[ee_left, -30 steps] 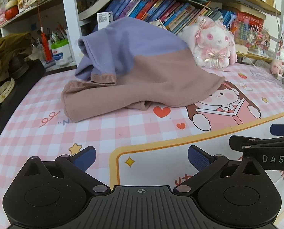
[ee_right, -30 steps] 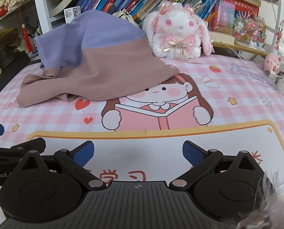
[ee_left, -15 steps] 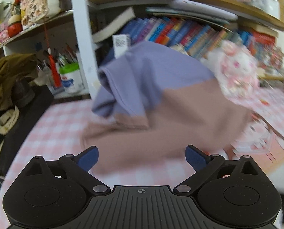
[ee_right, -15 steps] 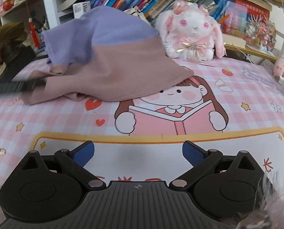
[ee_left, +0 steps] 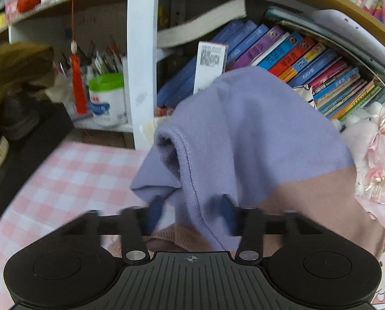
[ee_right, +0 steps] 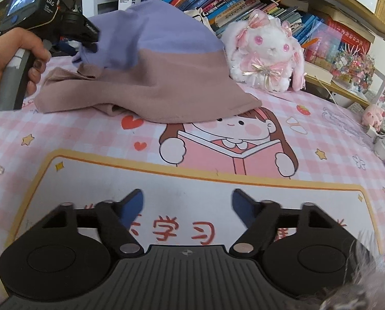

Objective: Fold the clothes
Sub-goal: 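Grasp the sweater shoulder with the left gripper while the right gripper grasps the other shoulder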

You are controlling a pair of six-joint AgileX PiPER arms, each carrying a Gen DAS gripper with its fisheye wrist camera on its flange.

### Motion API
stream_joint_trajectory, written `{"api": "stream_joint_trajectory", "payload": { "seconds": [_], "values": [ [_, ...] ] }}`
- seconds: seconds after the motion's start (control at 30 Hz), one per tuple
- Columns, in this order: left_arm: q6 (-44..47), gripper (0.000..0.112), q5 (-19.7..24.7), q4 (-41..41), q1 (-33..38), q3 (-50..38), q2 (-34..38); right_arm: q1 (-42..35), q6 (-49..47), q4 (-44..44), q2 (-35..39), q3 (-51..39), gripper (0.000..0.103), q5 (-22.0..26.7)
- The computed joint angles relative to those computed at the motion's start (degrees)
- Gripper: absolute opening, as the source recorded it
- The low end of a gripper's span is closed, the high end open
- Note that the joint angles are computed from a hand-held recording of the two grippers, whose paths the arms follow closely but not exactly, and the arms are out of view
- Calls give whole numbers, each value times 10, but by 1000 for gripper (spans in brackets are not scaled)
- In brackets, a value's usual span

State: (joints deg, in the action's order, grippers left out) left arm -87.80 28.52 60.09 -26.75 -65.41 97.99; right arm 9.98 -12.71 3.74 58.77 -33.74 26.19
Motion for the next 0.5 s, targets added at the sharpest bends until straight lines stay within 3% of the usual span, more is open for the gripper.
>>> {"api": "stream_joint_trajectory", "payload": {
  "seconds": [0.03, 0.1, 0.2, 0.27, 0.37, 0.5],
  "values": [
    [-1, 5, -35, -8, 14, 16, -13, -4, -7, 8, -1, 1, 61, 1],
    [-28, 5, -91, 17, 28, 52, -49, -12, -34, 33, -4, 3, 59, 0],
    [-150, 4, -144, 165, 24, 111, -123, -27, -121, 106, -11, 6, 59, -2],
    [-176, 4, -162, 203, 11, 134, -180, -35, -190, 164, -16, 6, 59, -3],
    [-142, 4, -179, 175, -22, 144, -253, -52, -310, 276, -19, -1, 61, 12],
    [-168, 4, -208, 206, -71, 151, -325, -78, -460, 406, -35, -7, 70, 51]
  ]
}}
